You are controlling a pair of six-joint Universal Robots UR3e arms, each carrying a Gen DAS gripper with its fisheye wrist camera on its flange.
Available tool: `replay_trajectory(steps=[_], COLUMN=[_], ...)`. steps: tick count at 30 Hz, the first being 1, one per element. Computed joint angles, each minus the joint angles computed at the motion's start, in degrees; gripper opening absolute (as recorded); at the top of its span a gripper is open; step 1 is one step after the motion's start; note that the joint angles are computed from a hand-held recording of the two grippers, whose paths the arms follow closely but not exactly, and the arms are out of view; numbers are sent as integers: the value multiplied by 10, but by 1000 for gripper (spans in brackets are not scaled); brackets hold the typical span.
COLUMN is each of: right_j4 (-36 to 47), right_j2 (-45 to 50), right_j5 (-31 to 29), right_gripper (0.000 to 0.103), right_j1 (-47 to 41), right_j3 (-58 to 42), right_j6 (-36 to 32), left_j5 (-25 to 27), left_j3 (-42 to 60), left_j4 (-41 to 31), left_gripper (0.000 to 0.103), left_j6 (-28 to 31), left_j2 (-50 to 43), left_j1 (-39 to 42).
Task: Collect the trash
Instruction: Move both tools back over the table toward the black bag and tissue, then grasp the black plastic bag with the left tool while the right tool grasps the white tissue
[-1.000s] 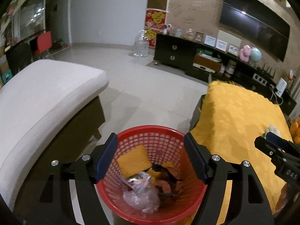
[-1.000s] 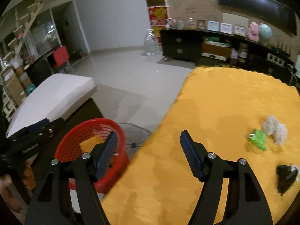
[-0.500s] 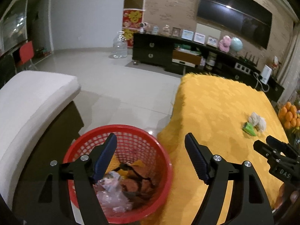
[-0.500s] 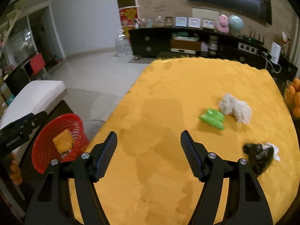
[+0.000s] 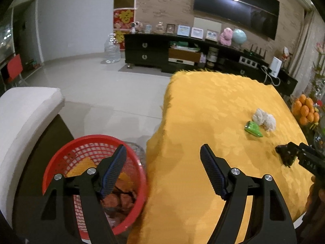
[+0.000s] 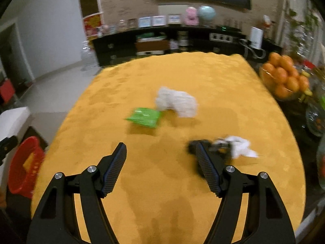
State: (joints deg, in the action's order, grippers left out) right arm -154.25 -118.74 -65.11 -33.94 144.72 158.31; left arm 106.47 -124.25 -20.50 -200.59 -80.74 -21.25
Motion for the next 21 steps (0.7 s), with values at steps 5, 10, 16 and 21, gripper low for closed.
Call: replay_trajectory(steps=[5, 10, 16, 21], right_j4=[24, 25, -103, -157], right_j2=[-9, 8, 121, 188], right_j5=[24, 52, 36, 16], right_gripper=[69, 75, 79, 79], right_j1=[-87, -160, -130, -103], right_j3=[15, 21, 25, 16], right_j6=[-32, -51, -34, -17], left_j5=[7, 12, 17, 17], left_j3=[33, 73, 98, 101], left_j4=[11, 7, 9, 6], left_gripper=[72, 72, 72, 72], left_j6=[-7, -11, -6, -8], left_j2=[-50, -97, -132, -141], left_j1=[-33, -63, -87, -90])
